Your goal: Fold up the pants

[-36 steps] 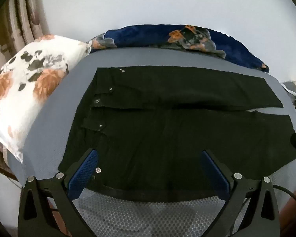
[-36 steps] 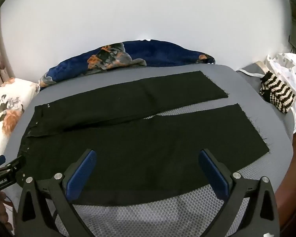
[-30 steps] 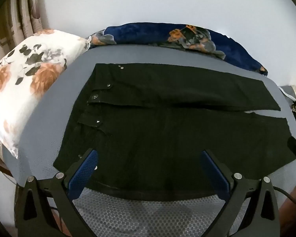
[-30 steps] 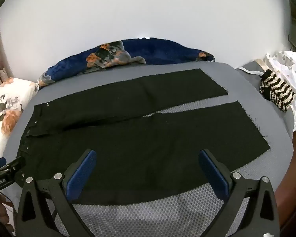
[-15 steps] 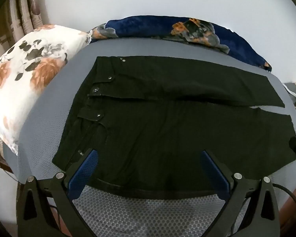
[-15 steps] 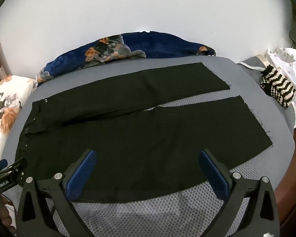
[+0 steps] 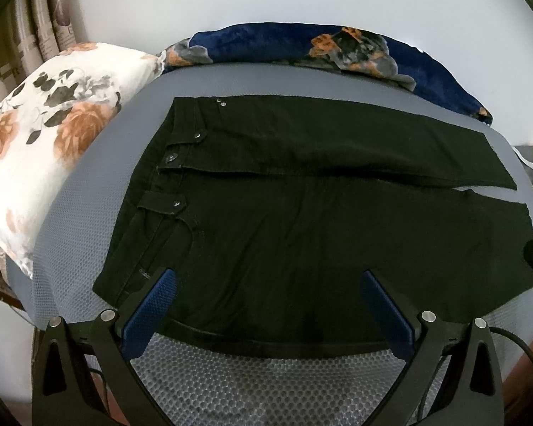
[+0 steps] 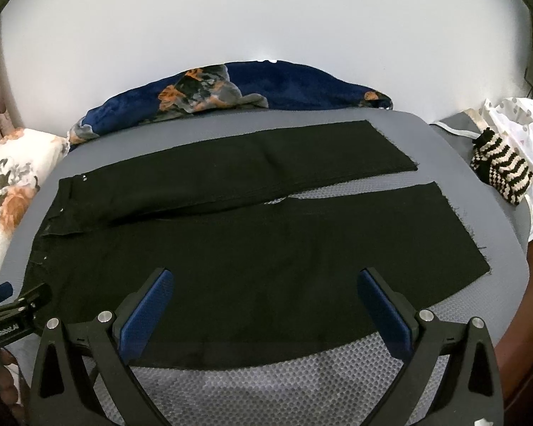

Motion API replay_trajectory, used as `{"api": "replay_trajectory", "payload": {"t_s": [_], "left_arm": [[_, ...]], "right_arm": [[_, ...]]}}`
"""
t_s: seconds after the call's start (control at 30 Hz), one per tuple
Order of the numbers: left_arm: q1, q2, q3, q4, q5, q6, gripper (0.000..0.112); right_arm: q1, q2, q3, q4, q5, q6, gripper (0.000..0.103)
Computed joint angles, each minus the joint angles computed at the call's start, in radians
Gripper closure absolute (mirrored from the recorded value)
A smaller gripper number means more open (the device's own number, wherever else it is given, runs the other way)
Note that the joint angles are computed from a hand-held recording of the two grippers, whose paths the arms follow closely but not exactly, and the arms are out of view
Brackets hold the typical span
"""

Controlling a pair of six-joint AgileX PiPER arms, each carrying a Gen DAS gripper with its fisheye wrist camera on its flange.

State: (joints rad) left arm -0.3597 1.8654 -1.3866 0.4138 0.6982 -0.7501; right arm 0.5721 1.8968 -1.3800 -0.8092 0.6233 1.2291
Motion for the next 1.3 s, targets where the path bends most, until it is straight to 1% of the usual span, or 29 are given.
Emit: {"api": "replay_trajectory", "payload": {"t_s": [0.23,0.43,0.7,1.0,1.3], "left_arm": [[-0.002,0.009,-0.017,-0.003,0.017,0.006,0.010],[-0.002,0.009,-0.017,-0.004,0.016,0.005,0.010],[-0.001,0.009,-0.017,-0.006,0.016,0.009,0.010],[-0.001,0.004,-0.005,0.000,0.011,0.001,0.010],[-0.001,0.003,-0.006,0.002,0.011,0.000,0.010]], "right_arm": [[0.000,0.011,-0.019,0.050,0.002,-0.048,0.000],[0.005,0.008,-0.016,0.045,0.002,-0.054,0.000],[0.016,0.018,-0.037,0.036,0.030,-0.061,0.000],[0.014,0.012,-0.024,0.037,0.018,-0.058,0.000],[0.019,0.014,-0.031,0.025,0.028,-0.052,0.000]]}}
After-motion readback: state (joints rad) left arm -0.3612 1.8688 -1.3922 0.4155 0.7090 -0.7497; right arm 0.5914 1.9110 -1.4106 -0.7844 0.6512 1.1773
